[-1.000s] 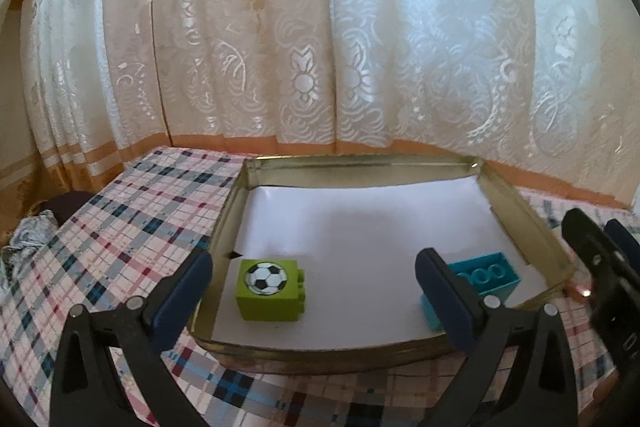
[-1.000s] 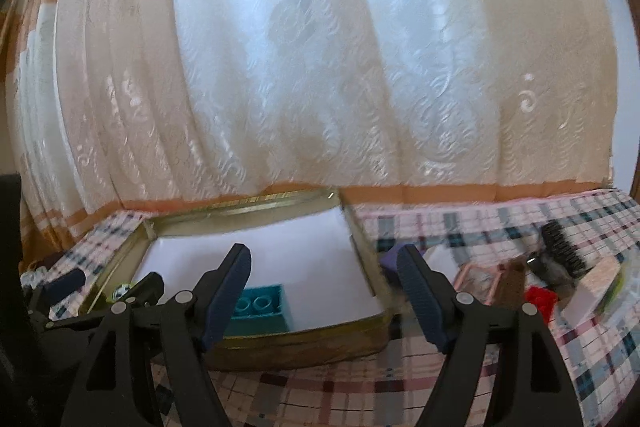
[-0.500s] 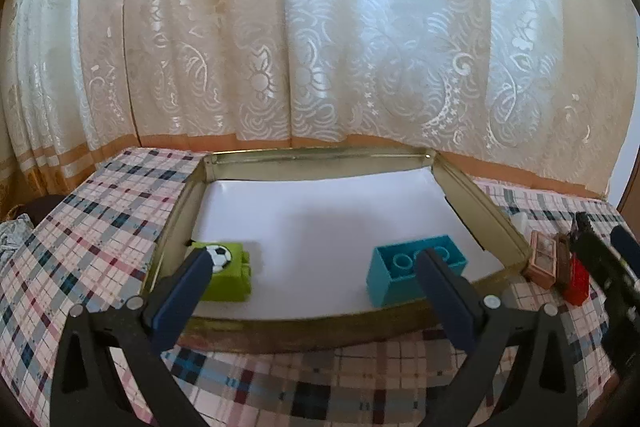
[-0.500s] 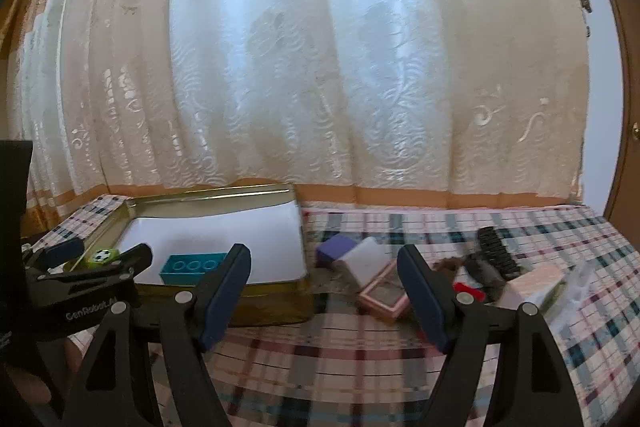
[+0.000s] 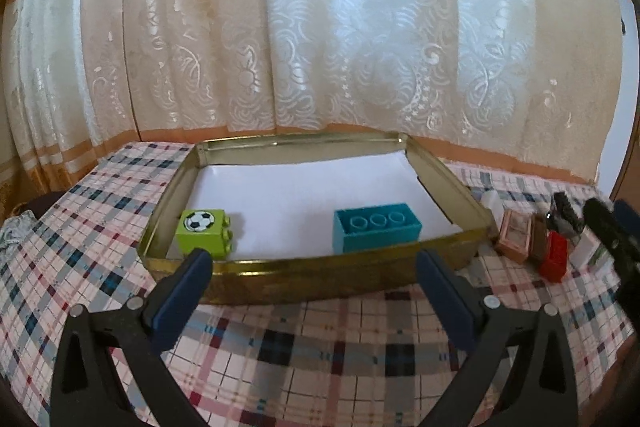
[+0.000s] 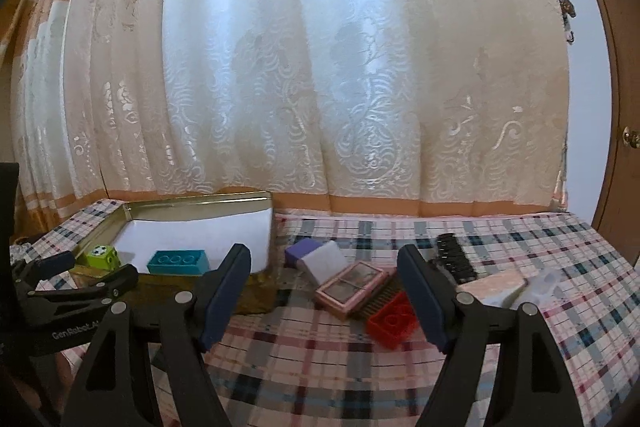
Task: Organize rigid objects
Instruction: 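Withdraw both tools from the tray back toward the remaining toys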
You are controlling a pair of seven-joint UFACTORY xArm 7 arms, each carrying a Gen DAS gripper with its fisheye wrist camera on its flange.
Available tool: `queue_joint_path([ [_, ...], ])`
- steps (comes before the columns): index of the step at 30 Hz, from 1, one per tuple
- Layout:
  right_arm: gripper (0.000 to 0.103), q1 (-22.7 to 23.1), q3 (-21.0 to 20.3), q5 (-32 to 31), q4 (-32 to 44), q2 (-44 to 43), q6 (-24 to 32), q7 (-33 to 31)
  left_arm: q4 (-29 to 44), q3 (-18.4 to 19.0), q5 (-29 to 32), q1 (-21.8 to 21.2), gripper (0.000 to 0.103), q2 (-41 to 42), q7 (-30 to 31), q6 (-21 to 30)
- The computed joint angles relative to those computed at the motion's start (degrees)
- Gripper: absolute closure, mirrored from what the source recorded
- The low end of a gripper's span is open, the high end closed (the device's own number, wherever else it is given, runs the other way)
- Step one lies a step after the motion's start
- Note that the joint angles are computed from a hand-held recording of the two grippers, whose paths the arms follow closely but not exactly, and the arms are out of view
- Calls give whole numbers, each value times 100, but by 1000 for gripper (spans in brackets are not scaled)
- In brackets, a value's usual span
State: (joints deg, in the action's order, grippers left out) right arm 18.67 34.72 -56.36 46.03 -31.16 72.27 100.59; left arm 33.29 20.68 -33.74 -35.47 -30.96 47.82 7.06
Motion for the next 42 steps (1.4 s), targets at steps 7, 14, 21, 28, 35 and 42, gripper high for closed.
queue_joint_path([
  [7, 25, 139, -112, 484, -542, -897, 150, -294, -153, -337, 201, 211, 0, -223, -251, 221],
  [14, 25, 92, -214, 1159, -1122, -2016, 259, -833, -313, -732, 311, 440, 0, -448, -575, 616],
  [21, 25, -10, -276, 1669, -1588, -3015, 322, -1435, -430, -1101, 490, 405, 0, -677, -916, 785],
  [28, 25, -202, -386, 2199, -1919, -3710, 270, -2048, -431, -1445, 603, 363, 0, -632, -1303, 990],
  [35, 25, -423, -569, 2609, -2187, -4191, 89, -2689, -441, -1671, 821, 351, 0, -495, -1584, 1054],
  [42, 25, -625, -654, 2999, -2371, -4471, -236, -3056, -367, -2038, 1016, 249, 0, -285, -1911, 917],
])
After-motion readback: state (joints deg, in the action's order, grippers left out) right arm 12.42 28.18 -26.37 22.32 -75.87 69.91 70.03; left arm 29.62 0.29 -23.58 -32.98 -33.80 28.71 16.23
